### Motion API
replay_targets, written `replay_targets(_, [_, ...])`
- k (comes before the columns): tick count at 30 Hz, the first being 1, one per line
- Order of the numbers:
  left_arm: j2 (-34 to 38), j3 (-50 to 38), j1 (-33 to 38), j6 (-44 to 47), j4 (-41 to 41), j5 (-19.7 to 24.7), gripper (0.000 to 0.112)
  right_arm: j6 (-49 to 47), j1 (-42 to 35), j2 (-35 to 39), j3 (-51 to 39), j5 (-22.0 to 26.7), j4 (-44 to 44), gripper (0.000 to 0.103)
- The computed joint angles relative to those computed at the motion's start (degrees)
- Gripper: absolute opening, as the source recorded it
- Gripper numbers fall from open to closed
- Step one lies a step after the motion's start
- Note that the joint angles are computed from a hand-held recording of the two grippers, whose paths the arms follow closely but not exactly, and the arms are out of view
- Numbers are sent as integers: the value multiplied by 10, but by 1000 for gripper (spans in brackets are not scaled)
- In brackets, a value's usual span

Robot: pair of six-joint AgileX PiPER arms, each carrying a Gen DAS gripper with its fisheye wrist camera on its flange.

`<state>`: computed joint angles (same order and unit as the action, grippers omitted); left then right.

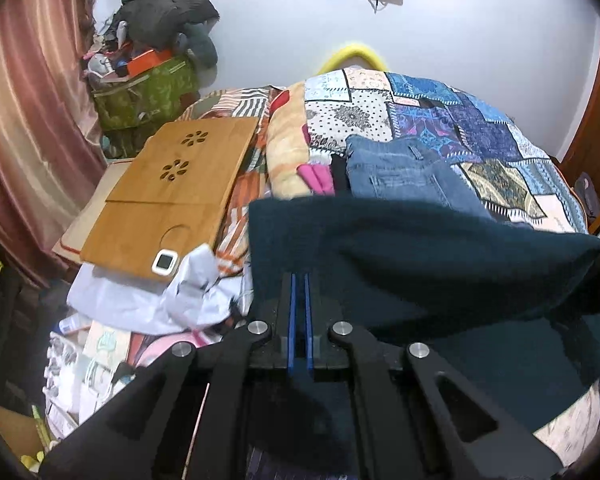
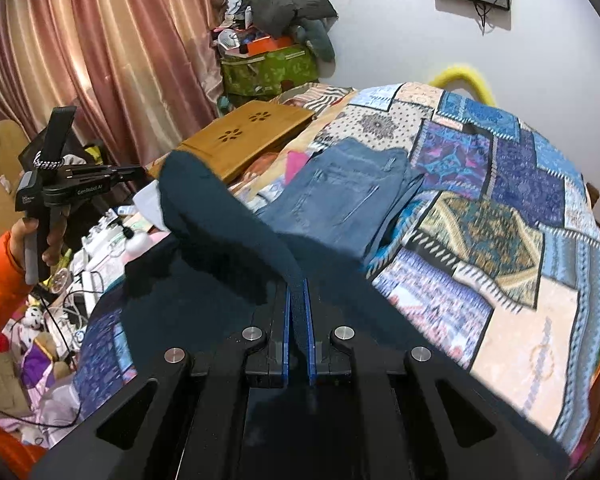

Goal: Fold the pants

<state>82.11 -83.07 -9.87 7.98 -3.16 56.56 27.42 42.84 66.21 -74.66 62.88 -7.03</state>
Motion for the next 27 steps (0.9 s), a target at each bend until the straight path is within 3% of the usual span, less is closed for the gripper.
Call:
replay_targets(4, [-41,54,23,18,-20,-3,3,90,81,-22,35,-5,-53,6])
replay_targets(9, [-62,51,41,17,-50,22,6,176,174,-30,66,9,-108,6])
replay_targets(11, [-67,39,25,1,-33,29,15,201,201,-30,75,13,-118,6])
replay_targets(13, [-76,37,13,-9,-27,31,44,223,226,-31,87,18,-127,6])
replay_targets(16, [-100,51,-3,-16,-35,15,69,257,261,-32,106,19,-139,6])
replay_targets(22, [-103,96,-55,-61,8,-3,81,332,309,-38,138,16,-165,9])
replay_targets(27, [-68,159,-96,-110,67,-25,82,385,323,-51,143,16,-176,12])
